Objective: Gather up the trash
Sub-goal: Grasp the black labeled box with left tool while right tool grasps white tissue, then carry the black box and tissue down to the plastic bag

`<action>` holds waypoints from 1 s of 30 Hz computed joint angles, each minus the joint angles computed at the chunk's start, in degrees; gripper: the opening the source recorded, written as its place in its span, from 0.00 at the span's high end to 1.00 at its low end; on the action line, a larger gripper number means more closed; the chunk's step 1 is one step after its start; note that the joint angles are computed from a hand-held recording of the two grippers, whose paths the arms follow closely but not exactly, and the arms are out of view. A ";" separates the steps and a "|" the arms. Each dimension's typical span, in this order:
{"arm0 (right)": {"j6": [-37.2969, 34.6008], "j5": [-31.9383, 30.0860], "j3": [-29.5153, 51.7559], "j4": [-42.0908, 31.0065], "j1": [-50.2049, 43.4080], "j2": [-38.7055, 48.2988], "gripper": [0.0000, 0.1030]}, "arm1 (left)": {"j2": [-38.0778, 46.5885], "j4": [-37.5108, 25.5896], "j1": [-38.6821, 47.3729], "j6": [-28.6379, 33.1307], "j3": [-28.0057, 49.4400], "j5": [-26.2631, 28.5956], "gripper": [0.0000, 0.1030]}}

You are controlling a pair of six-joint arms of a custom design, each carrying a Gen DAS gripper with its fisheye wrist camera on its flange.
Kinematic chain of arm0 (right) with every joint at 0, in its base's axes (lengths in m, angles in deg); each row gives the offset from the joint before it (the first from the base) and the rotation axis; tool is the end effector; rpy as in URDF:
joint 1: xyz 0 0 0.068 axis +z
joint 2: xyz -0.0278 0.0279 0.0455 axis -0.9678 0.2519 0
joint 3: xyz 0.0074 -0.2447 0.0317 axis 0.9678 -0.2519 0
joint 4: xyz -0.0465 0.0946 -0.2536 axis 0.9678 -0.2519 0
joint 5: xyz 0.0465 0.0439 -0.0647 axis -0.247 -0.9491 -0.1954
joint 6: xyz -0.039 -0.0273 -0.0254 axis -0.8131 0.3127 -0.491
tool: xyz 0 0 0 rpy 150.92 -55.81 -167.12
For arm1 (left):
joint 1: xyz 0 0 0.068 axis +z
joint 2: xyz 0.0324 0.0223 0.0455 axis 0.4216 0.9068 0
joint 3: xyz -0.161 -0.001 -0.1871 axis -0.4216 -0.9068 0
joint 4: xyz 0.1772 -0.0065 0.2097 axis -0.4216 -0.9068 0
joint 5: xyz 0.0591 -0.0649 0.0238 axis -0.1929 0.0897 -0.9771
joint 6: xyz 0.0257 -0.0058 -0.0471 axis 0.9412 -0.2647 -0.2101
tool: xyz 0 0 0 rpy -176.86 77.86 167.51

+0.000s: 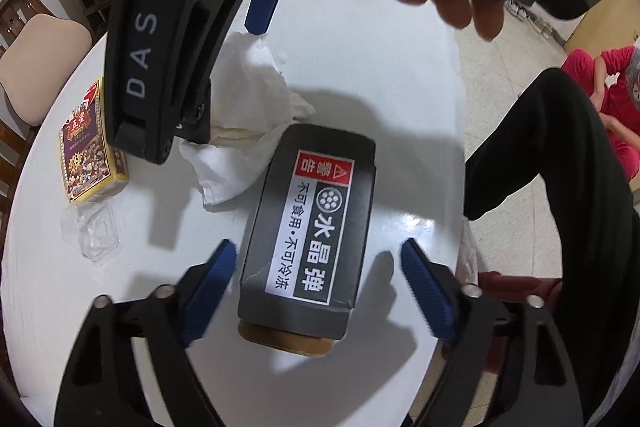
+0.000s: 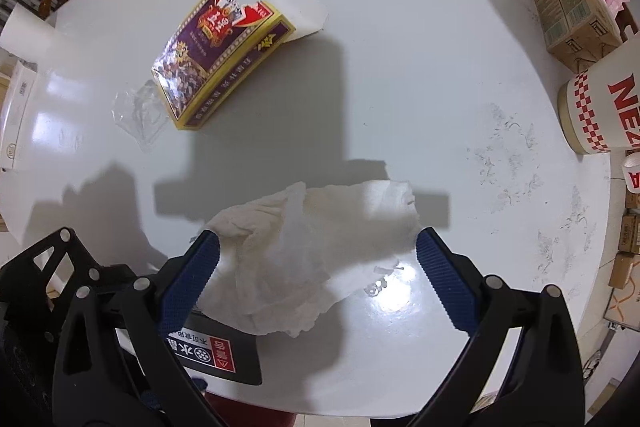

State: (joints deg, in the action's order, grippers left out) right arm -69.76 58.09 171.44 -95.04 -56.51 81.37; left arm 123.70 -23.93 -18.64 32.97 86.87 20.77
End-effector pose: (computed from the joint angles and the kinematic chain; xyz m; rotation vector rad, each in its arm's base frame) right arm 0.2660 0.0924 0.3217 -0.1083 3.0424 0.0961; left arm 0.1640 -0.1661 0.3041 1.7496 2.2527 -0.3405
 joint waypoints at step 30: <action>1.41 3.42 1.83 1.37 6.72 3.35 0.87 | -0.18 0.40 3.81 1.54 0.68 0.77 0.48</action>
